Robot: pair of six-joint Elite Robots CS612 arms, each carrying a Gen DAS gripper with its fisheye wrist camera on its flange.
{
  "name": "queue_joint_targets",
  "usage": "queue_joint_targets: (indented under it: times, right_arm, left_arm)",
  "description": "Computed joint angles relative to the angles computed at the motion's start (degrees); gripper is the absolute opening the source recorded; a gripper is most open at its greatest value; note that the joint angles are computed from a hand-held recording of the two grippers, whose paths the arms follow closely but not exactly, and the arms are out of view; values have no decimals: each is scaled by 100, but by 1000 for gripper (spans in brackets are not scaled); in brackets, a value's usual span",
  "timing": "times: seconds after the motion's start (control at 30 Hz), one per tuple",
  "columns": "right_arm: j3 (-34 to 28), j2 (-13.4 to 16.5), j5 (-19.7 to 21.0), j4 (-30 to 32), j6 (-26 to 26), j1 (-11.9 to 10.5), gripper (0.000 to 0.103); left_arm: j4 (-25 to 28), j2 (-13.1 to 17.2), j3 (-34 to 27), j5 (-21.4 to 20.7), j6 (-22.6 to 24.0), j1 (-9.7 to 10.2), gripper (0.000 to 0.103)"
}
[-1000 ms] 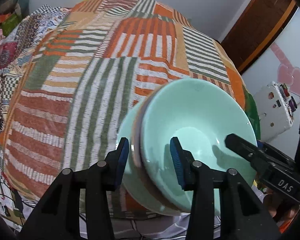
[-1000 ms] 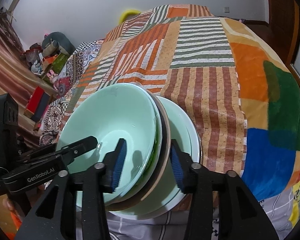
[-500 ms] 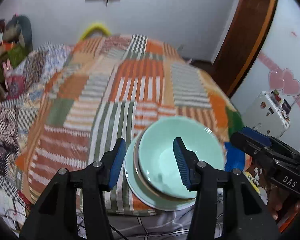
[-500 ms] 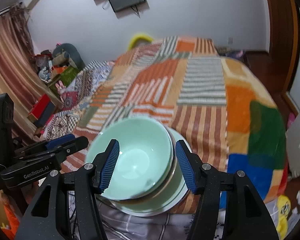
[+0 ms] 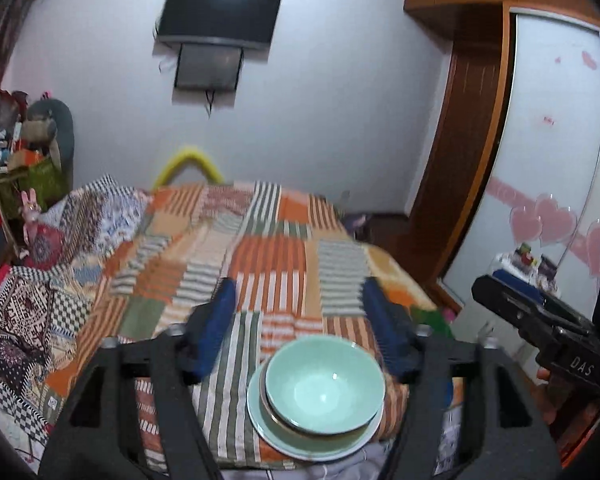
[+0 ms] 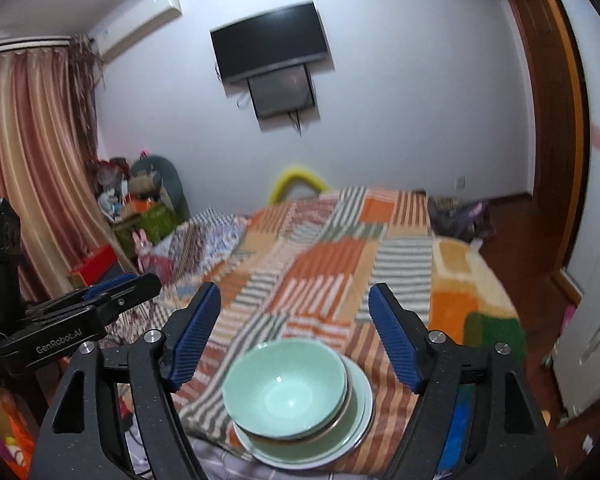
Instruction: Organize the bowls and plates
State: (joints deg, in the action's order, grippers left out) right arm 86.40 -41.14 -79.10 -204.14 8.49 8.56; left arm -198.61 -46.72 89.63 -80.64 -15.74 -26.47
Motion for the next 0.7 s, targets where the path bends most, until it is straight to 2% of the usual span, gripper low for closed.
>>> queue_joint_targets:
  times: [0.13,0.2,0.33,0.4,0.47,0.7]
  right_arm:
    - [-30,16,-29,-256,-61,37,79]
    - [-32,22,-23,-343,-79,50,81]
    - [-3,31,20,-523,-6,46,90]
    - [-12,41,19,-577,64,44,93]
    - [-5,51,-3,-670,146,40,100]
    - [56,38,-76,-800,219,49,102]
  left_arm:
    - [-422,-54,127,186,104,-45,82]
    - [-599,-82,195,291,154,-75,90]
    - [-742,-119,273,345,220,-96,94]
    - [-802,-126,301,383,231,-104,100]
    - [-863,-128,320,432,243,-117,101]
    - [-883,-121,327,472,414,-146,101]
